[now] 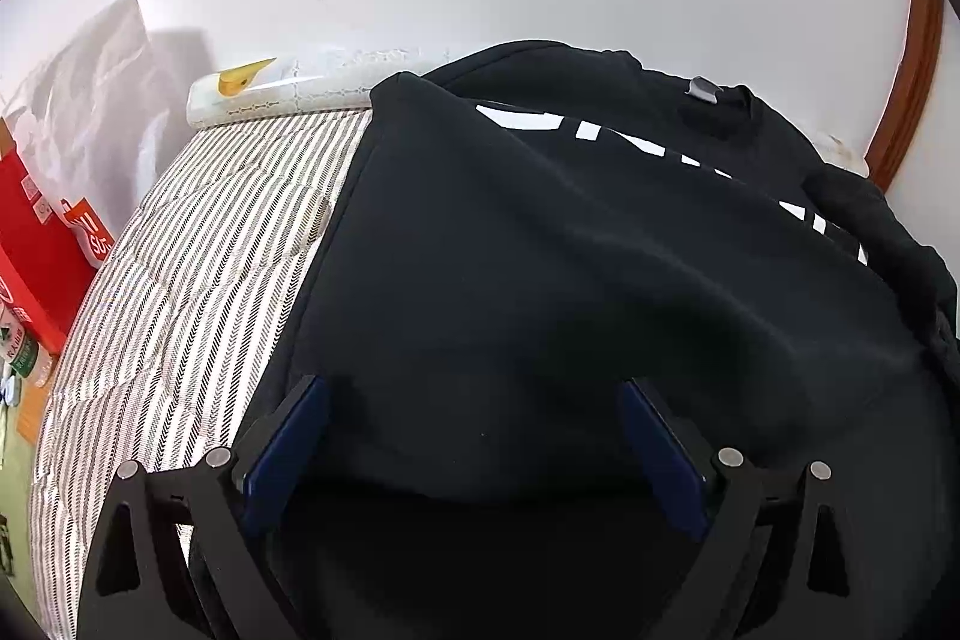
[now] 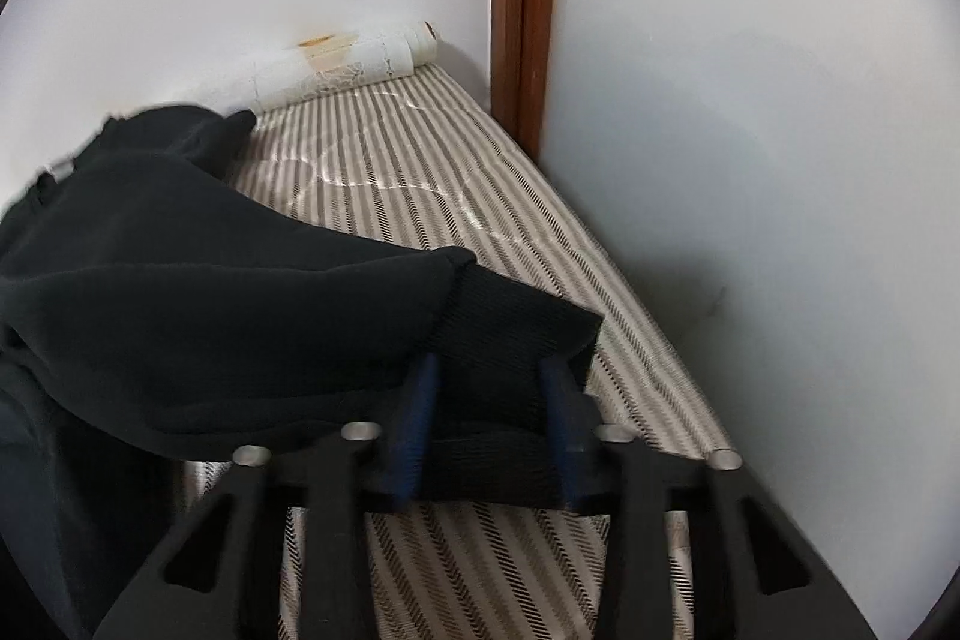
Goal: Fold small clothes
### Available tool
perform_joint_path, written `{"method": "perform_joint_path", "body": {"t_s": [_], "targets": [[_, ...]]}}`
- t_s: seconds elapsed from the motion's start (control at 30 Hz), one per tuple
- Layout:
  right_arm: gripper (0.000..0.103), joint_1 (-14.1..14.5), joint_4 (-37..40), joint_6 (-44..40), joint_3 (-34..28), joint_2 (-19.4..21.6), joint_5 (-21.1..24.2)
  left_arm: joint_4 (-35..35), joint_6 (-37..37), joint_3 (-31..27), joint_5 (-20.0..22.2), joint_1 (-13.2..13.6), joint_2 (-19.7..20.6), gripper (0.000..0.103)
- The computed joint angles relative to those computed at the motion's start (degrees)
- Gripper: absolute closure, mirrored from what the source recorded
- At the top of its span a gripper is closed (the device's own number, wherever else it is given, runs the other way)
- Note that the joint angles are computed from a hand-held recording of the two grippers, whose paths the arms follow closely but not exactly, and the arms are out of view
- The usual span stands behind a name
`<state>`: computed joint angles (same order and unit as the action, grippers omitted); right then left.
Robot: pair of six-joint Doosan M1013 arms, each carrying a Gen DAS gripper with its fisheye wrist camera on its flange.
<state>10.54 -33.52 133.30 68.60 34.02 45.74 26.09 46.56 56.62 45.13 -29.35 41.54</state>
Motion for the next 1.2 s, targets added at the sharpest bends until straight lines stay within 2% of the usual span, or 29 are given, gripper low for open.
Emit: {"method": "perform_joint_path", "body": {"t_s": [0.1, 0.27, 0.4, 0.5, 0.63, 0.73, 0.9, 1.0, 1.1, 1.17, 1.2], "targets": [[0.09, 1.07, -4.49, 0.18, 0.28, -0.36, 1.04, 1.58, -2.5, 1.71, -2.26, 0.0, -0.96, 0.007], [0.09, 2.05, -8.7, 6.81, 2.32, -4.59, -3.58, 3.53, -7.03, 4.2, -5.69, 0.25, -2.42, 0.007], [0.09, 5.64, -17.26, 10.47, 0.63, -6.6, -5.0, 2.83, -8.7, 5.42, -7.93, 0.77, -3.15, 0.007], [0.09, 8.14, -17.12, 7.48, -2.52, -6.52, -6.8, 4.7, -12.88, 6.41, -8.55, 1.18, -3.87, 0.007], [0.09, 10.65, -6.98, -2.72, -9.95, -3.66, -8.12, 7.39, -18.64, 7.65, -8.25, 2.14, -4.82, 0.007], [0.09, 12.7, -0.37, -9.33, -16.37, -0.21, -7.97, 9.57, -21.04, 7.9, -5.56, 2.84, -5.25, 0.007], [0.09, 15.06, 13.9, -21.09, -28.63, 7.15, -5.04, 9.84, -19.37, 9.4, -2.02, 3.45, -6.14, 0.007], [0.09, 16.48, 21.62, -27.21, -36.96, 12.71, -1.78, 10.69, -20.41, 12.79, -4.11, 3.95, -7.99, 0.007], [0.082, 17.35, 29.5, -33.47, -43.39, 17.51, 1.18, 11.34, -21.82, 13.84, -3.94, 4.3, -8.44, 0.007], [0.068, 17.54, 34.23, -37.36, -44.21, 18.66, 2.37, 10.64, -21.76, 13.87, -4.51, 4.51, -8.35, 0.007], [0.054, 17.44, 36.07, -39.13, -41.57, 17.64, 0.66, 10.33, -21.41, 13.79, -4.57, 4.53, -8.25, 0.007]]}}
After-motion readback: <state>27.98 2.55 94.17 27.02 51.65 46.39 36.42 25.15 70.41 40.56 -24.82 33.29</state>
